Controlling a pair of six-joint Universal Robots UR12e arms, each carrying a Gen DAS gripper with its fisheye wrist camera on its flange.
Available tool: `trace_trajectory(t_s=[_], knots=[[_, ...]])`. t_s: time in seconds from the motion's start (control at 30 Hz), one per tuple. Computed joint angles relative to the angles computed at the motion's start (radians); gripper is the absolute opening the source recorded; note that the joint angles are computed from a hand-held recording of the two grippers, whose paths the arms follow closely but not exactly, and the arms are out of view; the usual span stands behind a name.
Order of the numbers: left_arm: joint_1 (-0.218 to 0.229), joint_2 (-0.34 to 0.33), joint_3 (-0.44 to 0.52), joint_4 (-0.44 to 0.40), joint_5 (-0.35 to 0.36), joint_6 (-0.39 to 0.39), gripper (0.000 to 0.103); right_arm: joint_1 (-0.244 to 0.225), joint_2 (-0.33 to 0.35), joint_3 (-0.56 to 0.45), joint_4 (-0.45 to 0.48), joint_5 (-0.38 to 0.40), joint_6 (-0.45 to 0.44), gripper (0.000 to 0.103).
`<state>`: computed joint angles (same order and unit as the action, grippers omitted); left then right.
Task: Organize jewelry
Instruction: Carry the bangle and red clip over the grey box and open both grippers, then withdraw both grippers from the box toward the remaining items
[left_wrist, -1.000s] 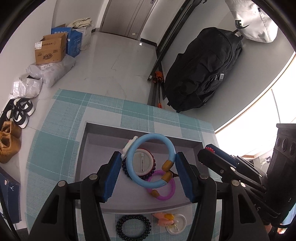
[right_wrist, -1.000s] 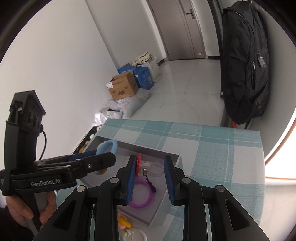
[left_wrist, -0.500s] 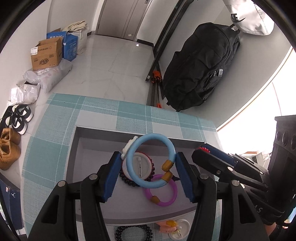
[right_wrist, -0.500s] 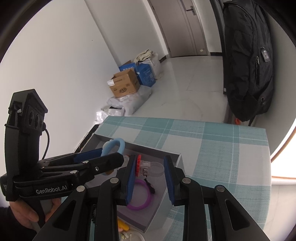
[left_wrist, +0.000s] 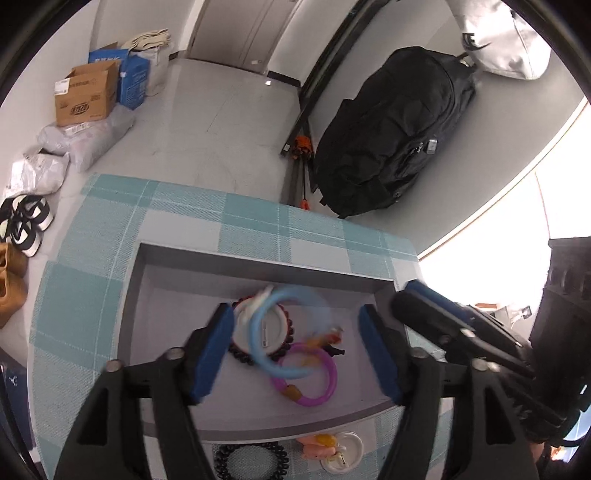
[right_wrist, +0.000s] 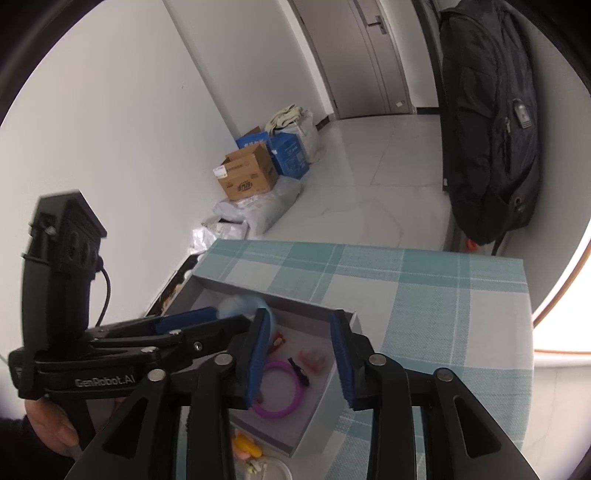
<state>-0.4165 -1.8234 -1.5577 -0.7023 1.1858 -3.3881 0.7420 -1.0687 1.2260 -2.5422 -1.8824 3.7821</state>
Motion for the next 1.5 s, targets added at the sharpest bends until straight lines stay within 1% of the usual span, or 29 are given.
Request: trace_trajectory(t_s=[0.07, 0.1, 0.17, 0.3, 0.33, 0.4, 0.47, 0.57, 0.7, 0.83, 0.93, 1.1, 1.27, 1.37, 1.43, 1.5], knots=[[0.004, 0.004, -0.006, 0.018, -0.019, -0.006, 0.074, 0.004, -0.01, 0.017, -0.03, -0.024, 0.002, 0.054], [0.001, 0.006, -0.007, 0.024, -0.01, 0.0, 0.077, 0.006, -0.015, 0.024, -0.04, -0.037, 0.006, 0.057], [-0.006, 0.013, -0.014, 0.043, 0.026, 0.009, 0.077, 0.008, -0.023, 0.036, -0.05, -0.05, 0.014, 0.065], [-0.013, 0.028, -0.028, 0.05, 0.061, 0.012, 0.077, 0.012, -0.034, 0.049, -0.064, -0.054, 0.025, 0.07], [-0.014, 0.031, -0.033, 0.058, 0.068, 0.007, 0.077, 0.014, -0.035, 0.051, -0.069, -0.058, 0.024, 0.073], [-0.022, 0.04, -0.044, 0.076, 0.113, -0.009, 0.077, 0.021, -0.035, 0.054, -0.078, -0.064, 0.014, 0.077], [-0.028, 0.049, -0.054, 0.091, 0.132, -0.012, 0.077, 0.028, -0.034, 0.055, -0.081, -0.065, 0.001, 0.084], [-0.037, 0.063, -0.069, 0.111, 0.163, -0.003, 0.077, 0.04, -0.033, 0.055, -0.071, -0.071, -0.022, 0.085], [-0.049, 0.09, -0.1, 0.134, 0.21, 0.01, 0.077, 0.059, -0.032, 0.054, -0.071, -0.1, -0.056, 0.086], [-0.054, 0.108, -0.114, 0.128, 0.229, 0.012, 0.077, 0.078, -0.033, 0.058, -0.083, -0.146, -0.081, 0.096], [-0.06, 0.117, -0.119, 0.127, 0.239, 0.018, 0.077, 0.087, -0.034, 0.061, -0.087, -0.169, -0.09, 0.098], [-0.066, 0.139, -0.147, 0.148, 0.247, 0.002, 0.077, 0.097, -0.043, 0.078, -0.07, -0.185, -0.057, 0.102], [-0.065, 0.159, -0.179, 0.134, 0.246, -0.031, 0.077, 0.11, -0.052, 0.088, -0.033, -0.203, -0.028, 0.103], [-0.064, 0.165, -0.192, 0.122, 0.236, -0.039, 0.077, 0.118, -0.058, 0.097, -0.003, -0.198, -0.007, 0.103], [-0.064, 0.166, -0.195, 0.115, 0.228, -0.033, 0.078, 0.122, -0.059, 0.099, 0.016, -0.195, -0.007, 0.103], [-0.064, 0.168, -0.196, 0.109, 0.228, -0.028, 0.078, 0.123, -0.059, 0.1, 0.045, -0.176, -0.01, 0.103]])
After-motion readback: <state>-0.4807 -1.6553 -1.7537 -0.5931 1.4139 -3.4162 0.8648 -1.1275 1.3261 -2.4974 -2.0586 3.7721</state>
